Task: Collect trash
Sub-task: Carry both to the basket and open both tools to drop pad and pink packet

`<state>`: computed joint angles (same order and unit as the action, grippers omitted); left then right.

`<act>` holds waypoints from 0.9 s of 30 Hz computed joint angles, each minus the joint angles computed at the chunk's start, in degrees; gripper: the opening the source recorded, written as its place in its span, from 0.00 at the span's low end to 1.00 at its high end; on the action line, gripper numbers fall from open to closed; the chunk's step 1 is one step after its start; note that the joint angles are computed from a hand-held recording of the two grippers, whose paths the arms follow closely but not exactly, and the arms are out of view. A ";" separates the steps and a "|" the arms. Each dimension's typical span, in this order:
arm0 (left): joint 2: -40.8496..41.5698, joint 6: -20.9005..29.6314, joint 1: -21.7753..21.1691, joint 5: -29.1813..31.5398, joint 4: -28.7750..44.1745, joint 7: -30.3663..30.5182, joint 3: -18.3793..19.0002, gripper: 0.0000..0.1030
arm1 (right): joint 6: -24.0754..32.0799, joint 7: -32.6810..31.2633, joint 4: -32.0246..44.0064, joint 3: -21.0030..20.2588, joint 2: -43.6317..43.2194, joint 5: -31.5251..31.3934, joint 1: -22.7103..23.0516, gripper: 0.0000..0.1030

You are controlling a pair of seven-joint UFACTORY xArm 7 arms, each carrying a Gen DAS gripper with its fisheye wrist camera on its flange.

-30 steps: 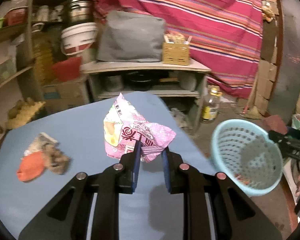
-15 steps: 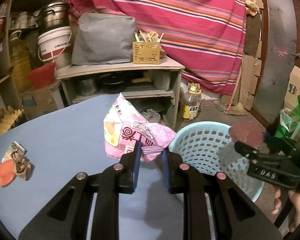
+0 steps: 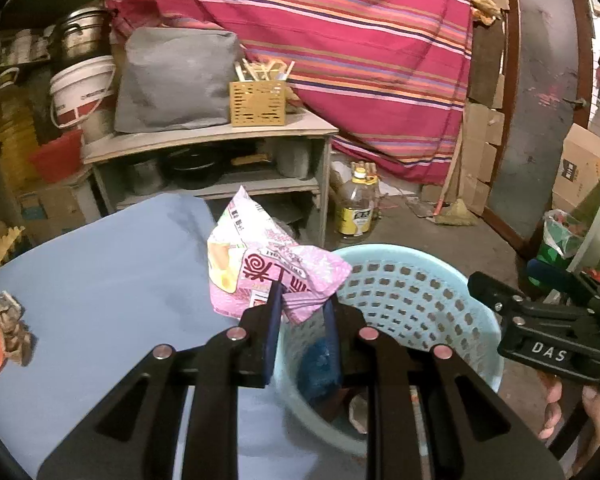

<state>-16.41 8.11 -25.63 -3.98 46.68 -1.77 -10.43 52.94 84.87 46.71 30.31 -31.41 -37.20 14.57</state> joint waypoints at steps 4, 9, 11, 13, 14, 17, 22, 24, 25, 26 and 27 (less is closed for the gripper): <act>3.12 1.38 -2.39 -2.31 2.21 1.70 0.84 0.21 | -0.20 0.48 -2.23 -0.92 -3.00 1.21 0.35 0.94; 5.90 1.49 -0.42 -0.11 3.36 -0.71 -1.74 0.22 | -0.76 -0.42 -3.64 -1.03 -4.10 2.74 0.03 0.94; 6.76 1.39 0.43 1.76 3.72 -2.54 -2.65 0.22 | -0.51 -1.04 -3.89 -0.96 -4.33 3.21 -0.15 0.94; 7.68 2.34 0.55 2.61 4.44 -3.36 -2.78 0.23 | -0.63 -1.01 -4.43 -1.05 -5.01 3.77 -0.30 0.94; 8.07 2.85 0.10 2.00 4.76 -3.31 -2.63 0.26 | -0.78 -0.91 -4.58 -1.01 -5.22 4.00 -0.47 0.94; 8.33 3.20 0.36 2.47 4.95 -4.71 -2.73 0.66 | -0.99 -0.97 -4.80 -0.80 -5.63 4.54 -0.89 0.94; 7.25 3.97 -0.02 1.68 4.17 -3.43 -1.63 0.69 | -1.28 -1.73 -4.95 -0.56 -5.71 4.95 -1.38 0.94; 6.01 4.22 -0.26 -0.22 3.20 -2.02 -0.51 0.75 | -1.39 -1.77 -4.77 -0.40 -5.43 5.05 -1.60 0.94; 5.17 4.29 -0.42 -1.47 2.52 -1.02 0.26 0.77 | -1.31 -1.63 -4.36 -0.10 -5.03 4.98 -1.83 0.94; 4.52 4.36 -0.80 -2.96 1.98 0.28 1.09 0.77 | -1.28 -1.61 -3.99 0.09 -4.65 4.86 -1.97 0.94; 3.35 4.69 -1.50 -5.42 1.16 2.40 2.65 0.78 | -1.20 -1.52 -3.50 0.33 -4.16 4.70 -2.11 0.95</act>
